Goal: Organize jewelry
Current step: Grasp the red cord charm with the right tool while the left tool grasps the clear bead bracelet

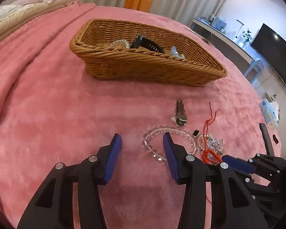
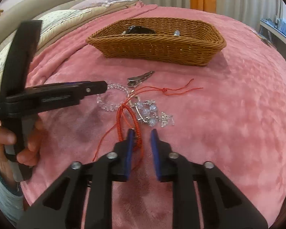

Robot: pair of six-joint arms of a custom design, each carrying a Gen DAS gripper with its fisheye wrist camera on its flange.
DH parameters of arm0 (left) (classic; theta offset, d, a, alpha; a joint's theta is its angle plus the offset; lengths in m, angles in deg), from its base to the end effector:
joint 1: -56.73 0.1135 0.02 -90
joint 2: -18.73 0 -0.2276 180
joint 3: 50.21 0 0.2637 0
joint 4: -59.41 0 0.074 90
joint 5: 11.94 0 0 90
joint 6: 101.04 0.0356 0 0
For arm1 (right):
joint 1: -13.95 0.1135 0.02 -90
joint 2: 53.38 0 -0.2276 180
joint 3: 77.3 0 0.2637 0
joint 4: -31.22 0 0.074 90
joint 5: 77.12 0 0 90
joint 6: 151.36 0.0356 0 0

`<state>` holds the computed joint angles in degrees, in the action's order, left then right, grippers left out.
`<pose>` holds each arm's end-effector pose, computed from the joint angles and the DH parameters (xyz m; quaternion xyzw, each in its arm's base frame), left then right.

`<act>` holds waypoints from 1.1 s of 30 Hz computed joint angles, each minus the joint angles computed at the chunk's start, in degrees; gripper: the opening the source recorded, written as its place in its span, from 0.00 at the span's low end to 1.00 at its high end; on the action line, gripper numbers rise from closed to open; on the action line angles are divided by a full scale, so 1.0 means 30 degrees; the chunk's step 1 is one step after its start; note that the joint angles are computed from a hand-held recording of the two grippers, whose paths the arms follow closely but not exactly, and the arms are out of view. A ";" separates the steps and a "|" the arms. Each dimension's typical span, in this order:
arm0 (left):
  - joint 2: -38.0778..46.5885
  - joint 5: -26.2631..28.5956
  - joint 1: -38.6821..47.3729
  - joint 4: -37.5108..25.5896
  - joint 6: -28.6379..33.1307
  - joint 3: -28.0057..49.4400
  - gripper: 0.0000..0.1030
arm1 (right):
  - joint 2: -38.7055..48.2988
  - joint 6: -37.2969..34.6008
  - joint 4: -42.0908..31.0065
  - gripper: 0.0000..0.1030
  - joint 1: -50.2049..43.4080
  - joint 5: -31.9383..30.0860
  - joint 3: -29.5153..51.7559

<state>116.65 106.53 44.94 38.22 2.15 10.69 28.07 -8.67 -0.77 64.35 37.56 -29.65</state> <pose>0.3072 -0.0815 0.0907 0.2674 0.8956 -0.2332 0.2683 0.1701 0.1823 0.0949 0.0639 0.9541 0.0305 0.2910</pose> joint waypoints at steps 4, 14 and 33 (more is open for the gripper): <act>-0.0267 -0.0412 -0.0342 0.0420 0.0112 -0.0433 0.19 | 0.0458 0.0128 -0.0574 0.04 0.0777 0.0898 0.0568; -0.0523 -0.0741 -0.0799 0.0839 0.0099 -0.0832 0.07 | -0.3561 0.1513 -0.2622 0.04 0.0496 0.2646 -0.0783; -0.3681 0.1622 0.1955 -0.2545 0.3063 -0.2941 0.08 | -0.7360 0.6021 -0.5068 0.36 0.1390 0.1260 -0.3746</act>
